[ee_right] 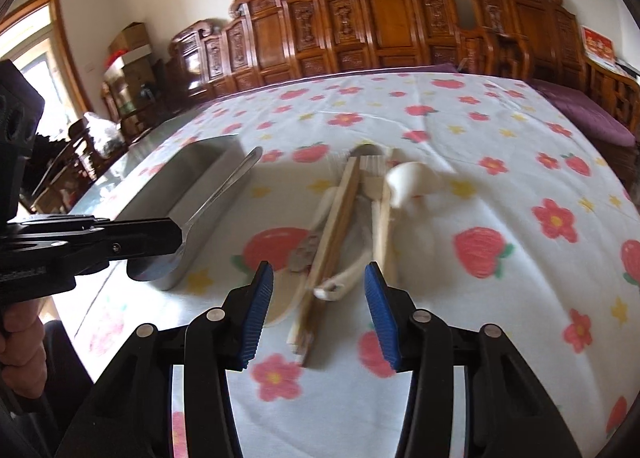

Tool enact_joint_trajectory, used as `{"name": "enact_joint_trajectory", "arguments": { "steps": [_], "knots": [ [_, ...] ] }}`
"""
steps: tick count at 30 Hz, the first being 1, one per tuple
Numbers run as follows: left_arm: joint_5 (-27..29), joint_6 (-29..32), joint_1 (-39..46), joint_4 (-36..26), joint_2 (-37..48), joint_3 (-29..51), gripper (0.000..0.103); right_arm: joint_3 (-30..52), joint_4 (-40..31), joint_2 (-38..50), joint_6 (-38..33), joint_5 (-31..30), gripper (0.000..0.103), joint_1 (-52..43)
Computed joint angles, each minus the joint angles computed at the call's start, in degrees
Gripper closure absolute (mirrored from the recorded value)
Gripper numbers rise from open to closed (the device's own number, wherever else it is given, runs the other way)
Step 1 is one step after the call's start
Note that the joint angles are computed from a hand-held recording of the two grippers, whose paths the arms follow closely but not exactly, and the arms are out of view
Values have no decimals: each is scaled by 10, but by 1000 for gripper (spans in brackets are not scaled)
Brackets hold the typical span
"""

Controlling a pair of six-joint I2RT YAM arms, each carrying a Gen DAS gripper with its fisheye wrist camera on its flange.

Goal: Organize utensils
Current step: 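Grasp a metal spoon with the left tool while the right tool grasps a white plastic fork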

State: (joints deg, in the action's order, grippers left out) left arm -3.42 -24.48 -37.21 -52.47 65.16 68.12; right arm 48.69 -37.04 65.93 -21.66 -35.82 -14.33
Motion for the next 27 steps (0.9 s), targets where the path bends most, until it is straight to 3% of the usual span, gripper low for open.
{"name": "enact_joint_trajectory", "arguments": {
  "steps": [11, 14, 16, 22, 27],
  "knots": [
    [-11, 0, 10, -28, -59, -22, 101, -37, 34, -21, 12, 127, 63, 148],
    [-12, -1, 14, -37, -73, -24, 101, -42, 42, -12, 3, 167, 70, 169],
    [-15, -2, 14, -44, -82, -22, 101, -47, 49, -10, -4, 191, 83, 175],
    [-21, 4, 26, -72, -103, -7, 101, -38, 32, -18, -18, 164, 97, 149],
    [-8, 41, 60, -74, -102, 6, 101, -8, 2, -15, -22, 102, 97, 115]
  ]
}}
